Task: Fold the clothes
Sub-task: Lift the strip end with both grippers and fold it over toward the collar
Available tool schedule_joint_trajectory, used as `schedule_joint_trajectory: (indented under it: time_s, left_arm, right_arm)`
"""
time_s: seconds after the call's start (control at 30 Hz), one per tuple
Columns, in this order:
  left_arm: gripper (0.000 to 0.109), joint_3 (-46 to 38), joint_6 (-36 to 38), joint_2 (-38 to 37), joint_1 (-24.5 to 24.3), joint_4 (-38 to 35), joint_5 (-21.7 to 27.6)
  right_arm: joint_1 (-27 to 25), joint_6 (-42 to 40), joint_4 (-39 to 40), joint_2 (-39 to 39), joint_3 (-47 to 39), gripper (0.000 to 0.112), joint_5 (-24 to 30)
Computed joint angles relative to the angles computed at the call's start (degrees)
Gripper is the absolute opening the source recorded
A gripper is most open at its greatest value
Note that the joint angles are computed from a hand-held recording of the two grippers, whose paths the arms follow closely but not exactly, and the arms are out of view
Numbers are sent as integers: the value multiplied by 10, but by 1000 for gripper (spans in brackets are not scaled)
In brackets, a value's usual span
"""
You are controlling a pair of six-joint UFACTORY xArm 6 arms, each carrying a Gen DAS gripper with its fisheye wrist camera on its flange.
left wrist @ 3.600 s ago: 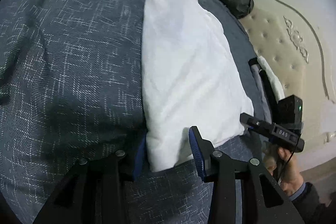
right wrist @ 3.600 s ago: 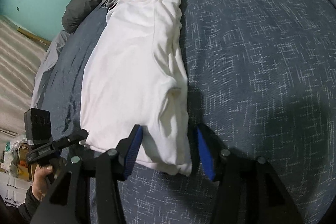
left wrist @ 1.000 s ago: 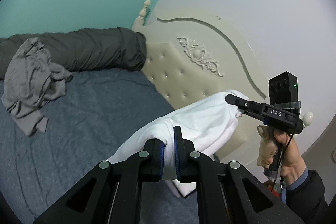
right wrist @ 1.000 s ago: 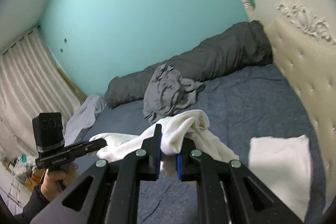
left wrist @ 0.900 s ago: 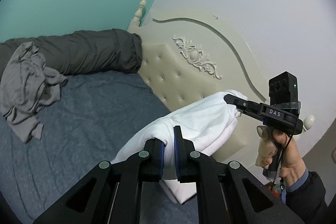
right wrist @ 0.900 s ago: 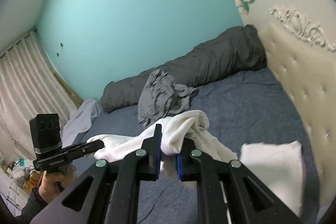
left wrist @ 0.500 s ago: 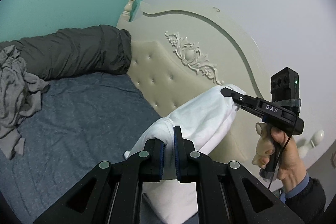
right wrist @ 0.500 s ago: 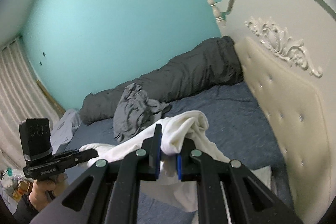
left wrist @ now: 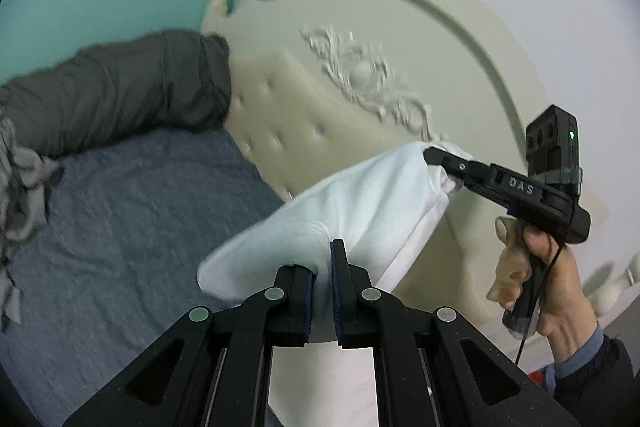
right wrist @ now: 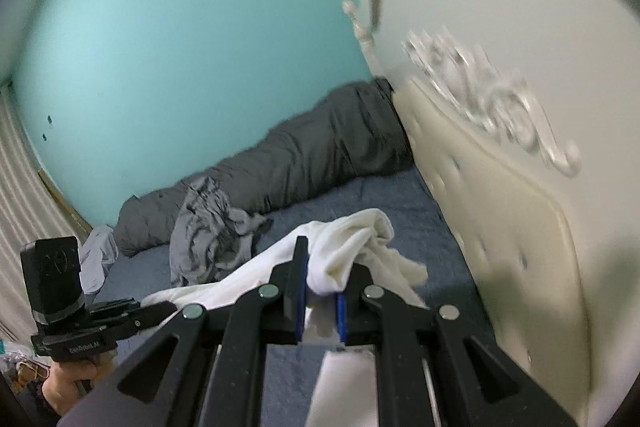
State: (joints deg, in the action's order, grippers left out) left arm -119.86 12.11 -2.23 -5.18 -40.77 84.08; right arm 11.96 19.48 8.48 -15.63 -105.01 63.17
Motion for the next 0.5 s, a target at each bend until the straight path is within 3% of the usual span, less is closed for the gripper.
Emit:
schedule_joint_trajectory:
  time_s: [0.2, 0.5]
  left_arm:
    - [8, 217, 35, -132, -19, -1, -35]
    - [8, 360, 45, -266, -40, 16, -25]
  right_arm:
    - [-20, -30, 36, -120, 166, 10, 10]
    - [-46, -21, 90, -292, 330, 10, 48]
